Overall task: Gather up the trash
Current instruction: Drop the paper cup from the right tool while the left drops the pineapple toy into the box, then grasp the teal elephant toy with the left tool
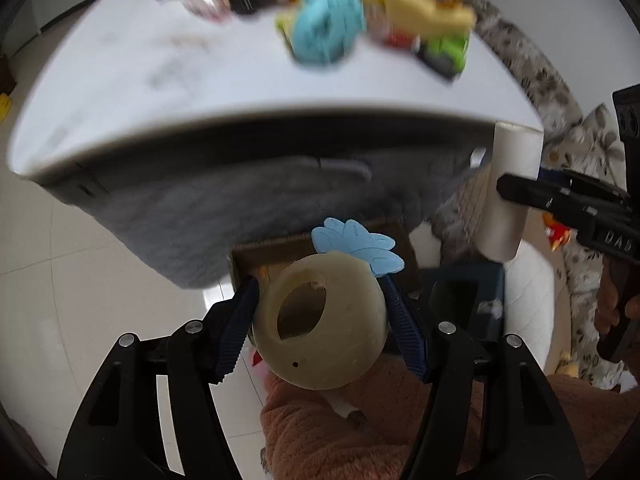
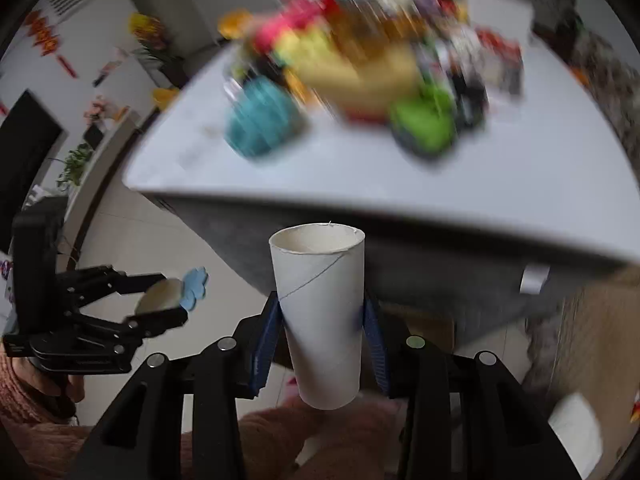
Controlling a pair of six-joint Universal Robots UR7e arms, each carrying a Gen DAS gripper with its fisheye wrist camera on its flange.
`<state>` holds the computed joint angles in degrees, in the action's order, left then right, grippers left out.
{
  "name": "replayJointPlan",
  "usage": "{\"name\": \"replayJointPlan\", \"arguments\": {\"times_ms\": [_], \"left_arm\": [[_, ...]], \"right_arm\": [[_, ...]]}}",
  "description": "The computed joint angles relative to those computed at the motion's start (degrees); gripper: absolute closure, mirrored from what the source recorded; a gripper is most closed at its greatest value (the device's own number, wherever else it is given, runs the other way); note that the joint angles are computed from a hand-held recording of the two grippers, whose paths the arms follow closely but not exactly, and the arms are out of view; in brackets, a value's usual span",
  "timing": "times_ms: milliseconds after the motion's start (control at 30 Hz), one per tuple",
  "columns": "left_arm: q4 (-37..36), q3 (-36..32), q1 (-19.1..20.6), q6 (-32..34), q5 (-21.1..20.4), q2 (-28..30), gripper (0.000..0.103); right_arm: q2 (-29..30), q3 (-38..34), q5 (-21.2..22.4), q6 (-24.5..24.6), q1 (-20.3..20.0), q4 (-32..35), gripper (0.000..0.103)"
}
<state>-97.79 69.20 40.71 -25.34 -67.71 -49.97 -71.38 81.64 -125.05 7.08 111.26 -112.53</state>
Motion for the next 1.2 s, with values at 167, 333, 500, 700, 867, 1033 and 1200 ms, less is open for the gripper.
{"name": "replayJointPlan", "arguments": {"times_ms": [167,333,500,700,867,1033,1200], "left_arm": [[-1.54,3.3,2.18,-3.43,1.43,4.09,0.039],[3.14,1.91,5.06,-8.1,5.26,10.01,0.023],[4.67,1.25,7.94,-10.3,4.22,12.16,0.023],[3.89,1.81,7.55,-11.36,4.17,11.04,0.023],[4.88,0.82,4.79,-11.21,4.16,8.58,0.023],[3.08,-0.01,-0.18,-8.55,6.65,4.5,0.023],[-2.18,-6.61,-3.55,-2.07,15.19,4.97,0.016]], "right_arm": [[-1.69,9.0,-2.36,0.72,-6.16,-4.15,0.024],[-0.78,13.22,-5.6,1.16,-10.67,-5.37,0.017],[-0.13,14.33,-4.54,1.48,-13.12,-5.16,0.017],[-0.84,14.1,-3.04,2.48,-13.56,-5.08,0.017],[-1.14,10.83,-1.39,3.66,-12.26,-2.23,0.016],[-1.88,7.45,-0.23,3.21,-9.77,0.01,0.015],[-2.68,3.9,0.59,3.43,-6.79,0.99,0.013]]}}
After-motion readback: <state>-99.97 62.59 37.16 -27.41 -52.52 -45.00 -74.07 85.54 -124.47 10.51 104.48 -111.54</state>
